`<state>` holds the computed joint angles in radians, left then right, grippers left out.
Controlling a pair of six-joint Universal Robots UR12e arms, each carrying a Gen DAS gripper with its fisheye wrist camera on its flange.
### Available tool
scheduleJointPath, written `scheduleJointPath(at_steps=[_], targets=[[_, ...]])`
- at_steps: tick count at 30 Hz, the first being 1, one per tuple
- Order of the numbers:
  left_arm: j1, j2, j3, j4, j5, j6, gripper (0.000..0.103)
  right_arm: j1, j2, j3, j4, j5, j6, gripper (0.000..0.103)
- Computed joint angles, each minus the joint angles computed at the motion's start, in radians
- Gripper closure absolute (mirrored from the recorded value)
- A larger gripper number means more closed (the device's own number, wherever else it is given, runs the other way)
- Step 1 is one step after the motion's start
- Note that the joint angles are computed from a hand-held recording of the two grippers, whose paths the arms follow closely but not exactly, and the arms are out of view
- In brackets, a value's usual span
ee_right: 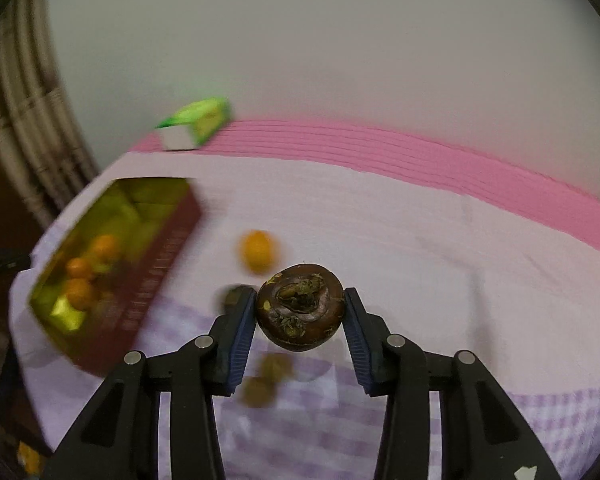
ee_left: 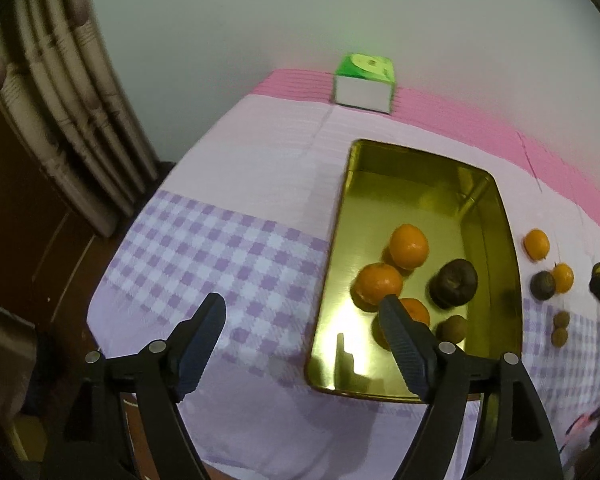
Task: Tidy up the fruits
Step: 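Lower the dark brown fruit into the tin and open the right gripper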
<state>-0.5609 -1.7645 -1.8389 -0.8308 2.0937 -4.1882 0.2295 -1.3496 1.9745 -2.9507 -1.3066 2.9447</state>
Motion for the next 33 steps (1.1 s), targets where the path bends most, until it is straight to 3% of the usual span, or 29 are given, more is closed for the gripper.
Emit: scheduleJointPath(at_steps=[7, 15, 33], targets=[[-0.003, 0.018, -0.018, -0.011, 0.015, -0.054, 0.023, 0.092, 0.001, -0.036, 0.072, 0.081, -0.112, 0.063], [-0.004, 0.031, -0.029, -0.04, 0.035, -0.116, 0.023, 0.168, 0.025, -0.063, 0.147, 0.072, -0.227, 0.063], [0.003, 0.038, -0.033, -0.053, 0.023, -0.131, 0.023, 0.203, 0.069, -0.094, 0.213, 0.018, -0.231, 0.063]])
